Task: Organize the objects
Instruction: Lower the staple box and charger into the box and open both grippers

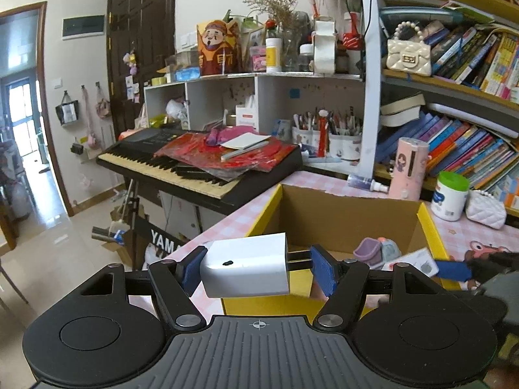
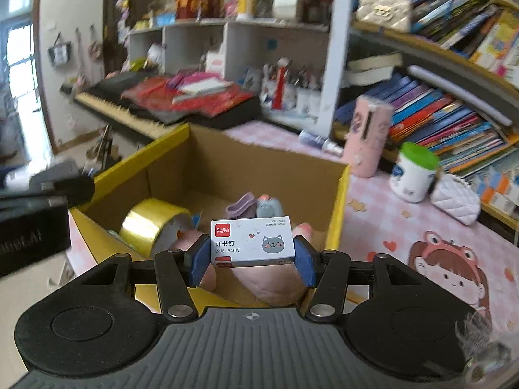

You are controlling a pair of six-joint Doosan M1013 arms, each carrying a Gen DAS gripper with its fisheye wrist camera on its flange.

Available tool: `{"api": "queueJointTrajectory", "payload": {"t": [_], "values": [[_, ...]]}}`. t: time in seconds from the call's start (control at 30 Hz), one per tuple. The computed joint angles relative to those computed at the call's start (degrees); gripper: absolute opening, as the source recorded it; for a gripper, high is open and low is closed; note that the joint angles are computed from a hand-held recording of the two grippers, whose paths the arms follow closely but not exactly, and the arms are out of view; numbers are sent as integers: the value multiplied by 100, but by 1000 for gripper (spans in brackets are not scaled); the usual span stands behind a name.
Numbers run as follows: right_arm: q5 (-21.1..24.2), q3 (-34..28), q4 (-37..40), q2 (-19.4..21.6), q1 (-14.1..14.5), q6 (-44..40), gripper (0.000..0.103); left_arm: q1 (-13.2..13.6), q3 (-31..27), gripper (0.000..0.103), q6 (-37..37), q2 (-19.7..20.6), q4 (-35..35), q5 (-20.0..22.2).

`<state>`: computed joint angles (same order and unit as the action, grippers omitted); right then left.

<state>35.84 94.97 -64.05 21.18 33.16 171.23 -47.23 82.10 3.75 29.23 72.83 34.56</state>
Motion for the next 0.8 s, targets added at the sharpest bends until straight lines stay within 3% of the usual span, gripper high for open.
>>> {"api": "queueJointTrajectory", "payload": {"t": [0.2, 0.43, 0.53, 0.8], "values": [[-389, -112, 578, 124, -185, -887, 52, 8, -324, 68, 366, 196, -299, 169], [-639, -77, 825, 119, -302, -1071, 58, 21, -610, 68, 832, 372, -671, 194], [-718, 43, 236, 57, -292, -561, 61, 22, -696, 68, 967, 433, -793, 190], [-81, 329, -1432, -108, -217, 928, 63, 22, -984, 68, 1297, 627, -1142, 132]]}}
